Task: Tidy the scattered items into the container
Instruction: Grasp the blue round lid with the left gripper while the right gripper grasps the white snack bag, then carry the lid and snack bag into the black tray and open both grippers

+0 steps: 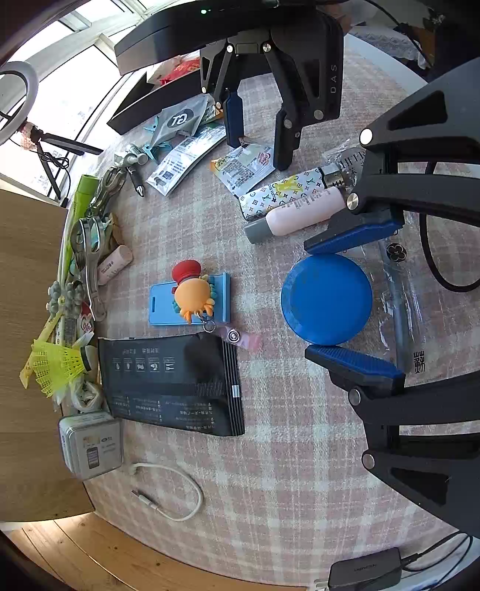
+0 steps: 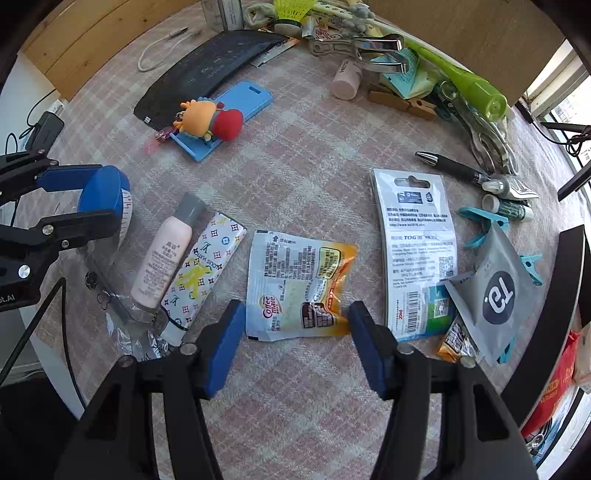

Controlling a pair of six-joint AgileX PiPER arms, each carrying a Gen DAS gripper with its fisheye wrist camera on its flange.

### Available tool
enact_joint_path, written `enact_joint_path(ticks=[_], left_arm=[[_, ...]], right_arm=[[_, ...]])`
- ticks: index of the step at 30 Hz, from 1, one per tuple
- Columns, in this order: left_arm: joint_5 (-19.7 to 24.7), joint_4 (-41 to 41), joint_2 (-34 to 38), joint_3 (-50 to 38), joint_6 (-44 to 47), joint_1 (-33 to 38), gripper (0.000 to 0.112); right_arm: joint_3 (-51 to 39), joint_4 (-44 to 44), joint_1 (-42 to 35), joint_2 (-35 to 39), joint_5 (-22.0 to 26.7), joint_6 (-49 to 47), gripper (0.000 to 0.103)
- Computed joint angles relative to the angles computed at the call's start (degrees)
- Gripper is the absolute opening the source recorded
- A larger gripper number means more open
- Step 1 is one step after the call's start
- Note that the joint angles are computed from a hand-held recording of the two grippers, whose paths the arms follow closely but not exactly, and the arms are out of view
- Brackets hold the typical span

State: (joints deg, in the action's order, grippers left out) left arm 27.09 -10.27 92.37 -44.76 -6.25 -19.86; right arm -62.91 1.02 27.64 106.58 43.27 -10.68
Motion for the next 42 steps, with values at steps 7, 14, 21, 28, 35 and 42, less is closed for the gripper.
enact_joint_path(ticks=[7, 14, 21, 28, 35, 42], left_arm=[[-1.16, -2.53, -1.87, 1.24, 1.12, 1.31, 0.048], [0.48, -0.58, -2.24, -0.53, -0.38, 0.63, 0.048], [4.78, 3.81, -0.33, -9.10, -3.04, -3.41, 0.048], [9.81, 3.60, 6.21, -23.73, -1.86, -9.29, 0.048], [16.17, 1.95, 18.50, -44.81, -0.72, -16.39, 0.048], [29.35, 3.26, 36.47, -77.54, -1.30, -22.34, 0.048]], right_arm=[[2.84, -3.90, -0.76, -0.63, -2.54, 3.67, 0.042], [8.48, 3.57, -6.58, -7.06, -6.34, -2.05, 0.042], [7.81, 7.97, -13.17, -10.21, -7.55, -3.75, 0.042], [-0.90, 3.05, -17.34, -15.15, -0.06, 6.08, 0.042], [1.08, 4.94, -35.43, -19.62, 0.63, 0.28, 0.042], [0.84, 1.14, -51.93, -18.47, -0.90, -1.39, 0.042]])
